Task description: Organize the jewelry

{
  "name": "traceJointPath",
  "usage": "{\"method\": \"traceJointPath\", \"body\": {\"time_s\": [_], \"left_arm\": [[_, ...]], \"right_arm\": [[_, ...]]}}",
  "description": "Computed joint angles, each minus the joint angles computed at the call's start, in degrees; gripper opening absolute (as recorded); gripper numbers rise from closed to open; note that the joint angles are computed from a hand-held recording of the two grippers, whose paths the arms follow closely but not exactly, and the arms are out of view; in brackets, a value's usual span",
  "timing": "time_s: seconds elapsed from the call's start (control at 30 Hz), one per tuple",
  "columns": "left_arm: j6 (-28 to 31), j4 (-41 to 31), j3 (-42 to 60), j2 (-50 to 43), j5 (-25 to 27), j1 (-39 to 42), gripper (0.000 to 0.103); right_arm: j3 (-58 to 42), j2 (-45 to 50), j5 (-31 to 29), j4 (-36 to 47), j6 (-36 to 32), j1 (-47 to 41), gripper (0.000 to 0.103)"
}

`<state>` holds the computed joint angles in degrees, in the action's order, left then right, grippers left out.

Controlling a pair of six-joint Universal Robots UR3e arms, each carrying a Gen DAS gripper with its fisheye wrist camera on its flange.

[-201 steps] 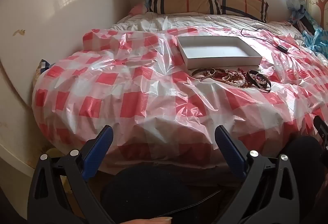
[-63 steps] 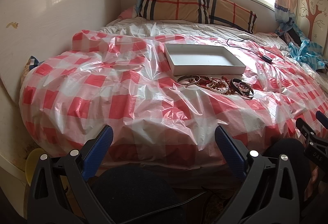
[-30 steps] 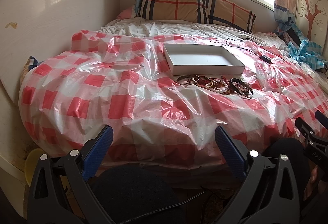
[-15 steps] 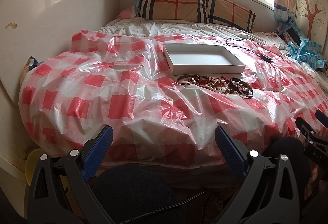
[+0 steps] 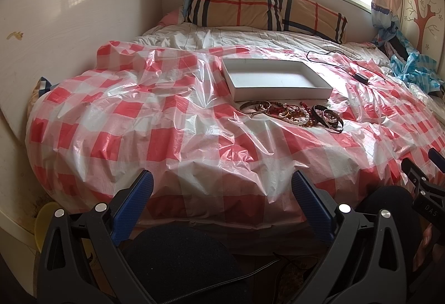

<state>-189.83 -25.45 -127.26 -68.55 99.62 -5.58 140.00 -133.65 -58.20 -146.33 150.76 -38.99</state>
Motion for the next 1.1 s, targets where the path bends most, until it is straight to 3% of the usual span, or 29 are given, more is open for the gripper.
{"method": "traceJointPath", "body": {"time_s": [0.7,1.1], "left_arm": [[-0.7,0.0,-0.1,-0.6,2.4,-1.9,0.096],[-0.4,-5.2,5.4,-4.1,5.0,-3.7,0.096]], "right_arm": [[0.0,0.0,-0.1,0.0,0.0,0.1,0.096],[-4.5,4.1,1.7,5.3,-1.4,1.6,0.096]]}}
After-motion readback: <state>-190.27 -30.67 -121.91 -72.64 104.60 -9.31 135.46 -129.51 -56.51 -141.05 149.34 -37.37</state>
